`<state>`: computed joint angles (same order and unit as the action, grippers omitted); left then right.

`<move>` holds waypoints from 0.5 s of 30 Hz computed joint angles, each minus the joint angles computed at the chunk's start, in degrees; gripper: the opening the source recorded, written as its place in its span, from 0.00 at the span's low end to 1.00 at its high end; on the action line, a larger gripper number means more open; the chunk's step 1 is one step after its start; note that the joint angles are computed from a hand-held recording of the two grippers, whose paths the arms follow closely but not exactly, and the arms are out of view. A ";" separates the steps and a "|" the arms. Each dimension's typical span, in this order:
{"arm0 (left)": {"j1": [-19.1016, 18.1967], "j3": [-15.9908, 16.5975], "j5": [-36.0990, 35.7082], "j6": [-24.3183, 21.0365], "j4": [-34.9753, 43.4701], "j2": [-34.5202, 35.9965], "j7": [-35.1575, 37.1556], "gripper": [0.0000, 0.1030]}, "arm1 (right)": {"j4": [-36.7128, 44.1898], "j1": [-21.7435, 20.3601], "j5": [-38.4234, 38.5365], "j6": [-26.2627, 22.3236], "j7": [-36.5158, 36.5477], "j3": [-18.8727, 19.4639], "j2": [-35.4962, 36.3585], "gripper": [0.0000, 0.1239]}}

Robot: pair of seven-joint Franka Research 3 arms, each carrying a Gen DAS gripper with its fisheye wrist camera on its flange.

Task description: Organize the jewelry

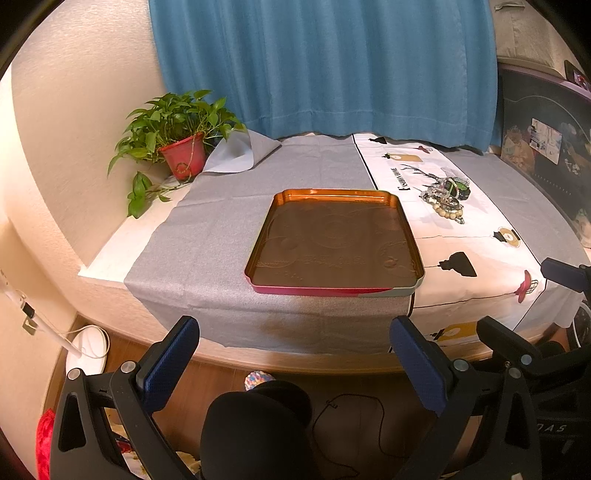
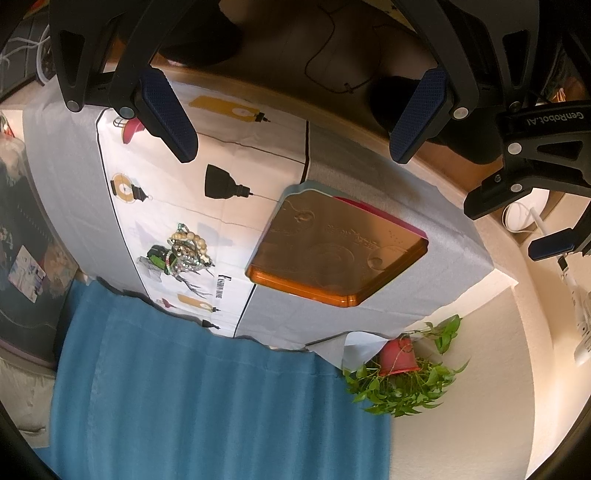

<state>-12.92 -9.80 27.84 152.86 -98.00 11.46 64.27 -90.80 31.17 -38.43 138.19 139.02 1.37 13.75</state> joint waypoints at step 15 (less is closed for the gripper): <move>0.01 0.08 0.21 0.23 -0.23 -0.02 -0.16 0.99 | -0.17 -0.08 0.12 0.17 0.02 -0.05 -0.10 0.83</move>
<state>-12.91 -9.71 28.05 153.09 -98.23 11.44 64.10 -90.97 31.09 -38.31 138.36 139.04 1.32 13.65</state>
